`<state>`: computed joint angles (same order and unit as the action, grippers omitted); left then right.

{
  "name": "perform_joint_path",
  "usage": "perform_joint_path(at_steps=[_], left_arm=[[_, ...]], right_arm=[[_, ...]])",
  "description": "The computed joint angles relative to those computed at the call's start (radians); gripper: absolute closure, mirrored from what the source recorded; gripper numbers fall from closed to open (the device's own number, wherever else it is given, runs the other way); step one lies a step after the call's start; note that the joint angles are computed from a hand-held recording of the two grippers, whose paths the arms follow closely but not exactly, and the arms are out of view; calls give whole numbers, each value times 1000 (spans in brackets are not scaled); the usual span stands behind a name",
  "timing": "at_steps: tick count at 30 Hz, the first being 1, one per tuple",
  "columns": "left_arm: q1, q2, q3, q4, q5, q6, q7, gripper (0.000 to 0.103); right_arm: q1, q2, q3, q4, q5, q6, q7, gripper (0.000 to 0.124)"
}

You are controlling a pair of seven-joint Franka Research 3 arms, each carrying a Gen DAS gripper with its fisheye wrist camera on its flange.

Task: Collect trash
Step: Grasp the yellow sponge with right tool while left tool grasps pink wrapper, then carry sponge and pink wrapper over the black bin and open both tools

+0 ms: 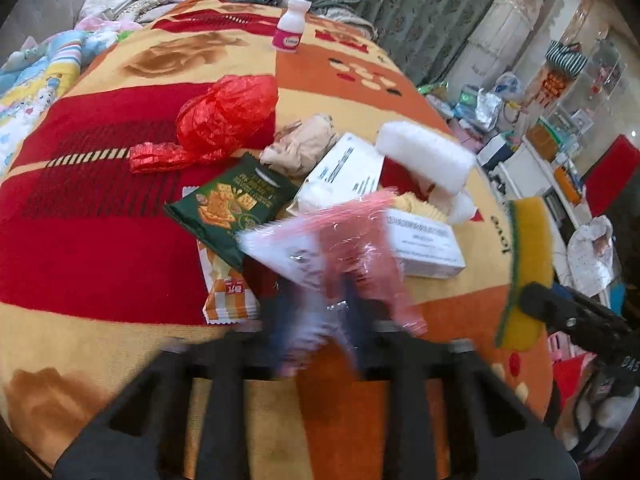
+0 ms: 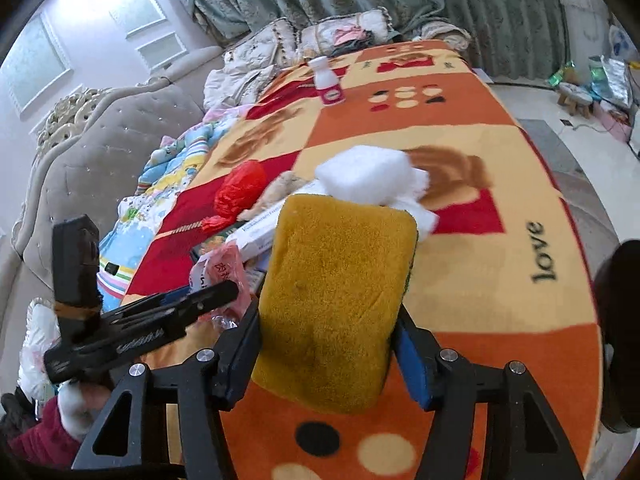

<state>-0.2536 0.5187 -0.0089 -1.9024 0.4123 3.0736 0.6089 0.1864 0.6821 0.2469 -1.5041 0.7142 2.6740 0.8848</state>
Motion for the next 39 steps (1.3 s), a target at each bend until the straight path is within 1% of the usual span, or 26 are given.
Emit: perform_joint_path(at_steps=[1, 2, 4, 5, 7, 12, 13, 17, 18, 20, 21, 22, 23, 24, 25, 26, 27, 28, 29, 32, 34, 35, 36, 37, 38, 39], left_arm=[[28, 0, -31, -3, -14, 1, 18, 93], [58, -3, -66, -11, -29, 8, 42, 97], [50, -21, -61, -26, -29, 17, 54, 98], [56, -30, -69, -36, -33, 29, 65, 99], [84, -47, -108, -50, -52, 43, 96, 99], [73, -56, -129, -27, -72, 59, 143, 99], [79, -48, -144, -11, -77, 54, 161, 99], [65, -7, -163, 62, -89, 15, 211, 99], [70, -1, -175, 70, -93, 5, 230, 99], [97, 29, -219, 96, -113, -2, 280, 98], [142, 52, -277, 109, -134, 1, 325, 97], [183, 79, -334, 124, -174, 0, 392, 95], [198, 96, -357, 137, -172, -4, 406, 82], [184, 107, -346, 152, -179, -8, 418, 71], [172, 119, -340, 164, -186, -3, 428, 49], [181, 134, -356, 172, -199, 10, 444, 40], [200, 153, -385, 184, -212, 12, 468, 40], [201, 165, -393, 199, -220, -2, 483, 40], [178, 173, -374, 220, -222, -27, 487, 40], [73, 190, -276, 283, -196, -112, 487, 40], [-1, 203, -202, 325, -168, -168, 460, 40], [-10, 211, -196, 338, -166, -184, 458, 43], [-7, 217, -202, 342, -171, -183, 459, 51], [-4, 219, -204, 343, -176, -189, 459, 78], [-11, 222, -197, 353, -175, -207, 455, 91], [-6, 224, -206, 360, -178, -217, 464, 91]], right_arm=[[-6, -2, -1, -4, 3, -1, -1, 64], [-11, -4, -1, -9, 6, 1, -5, 64], [-21, -8, 0, -18, 11, 3, -16, 64], [-27, -13, 2, -27, 16, 5, -24, 64], [-40, -23, 6, -40, 32, 5, -37, 64], [-60, -47, 4, -70, 63, 18, -68, 64], [-62, -52, 2, -75, 69, 22, -70, 64], [-69, -61, -16, -87, 75, 27, -56, 64], [-73, -64, -18, -90, 77, 27, -53, 64], [-84, -70, -20, -100, 84, 28, -56, 64], [-89, -73, -19, -105, 88, 28, -59, 64], [-91, -74, -22, -107, 89, 26, -57, 64], [-92, -73, -25, -108, 89, 24, -53, 64], [-95, -72, -28, -109, 89, 21, -50, 64], [-96, -71, -31, -108, 88, 19, -46, 64], [-95, -69, -34, -106, 85, 16, -39, 64], [-97, -70, -35, -108, 84, 14, -36, 64], [-99, -69, -36, -108, 84, 11, -34, 64], [-100, -69, -36, -107, 84, 9, -34, 64], [-103, -70, -39, -104, 79, 10, -34, 64], [-106, -71, -41, -103, 77, 13, -33, 64], [-109, -72, -42, -103, 77, 13, -34, 63], [-111, -70, -43, -100, 76, 12, -34, 63], [-112, -69, -45, -100, 75, 12, -31, 63], [-113, -69, -46, -99, 74, 11, -29, 63], [-116, -68, -46, -98, 74, 11, -28, 63]])
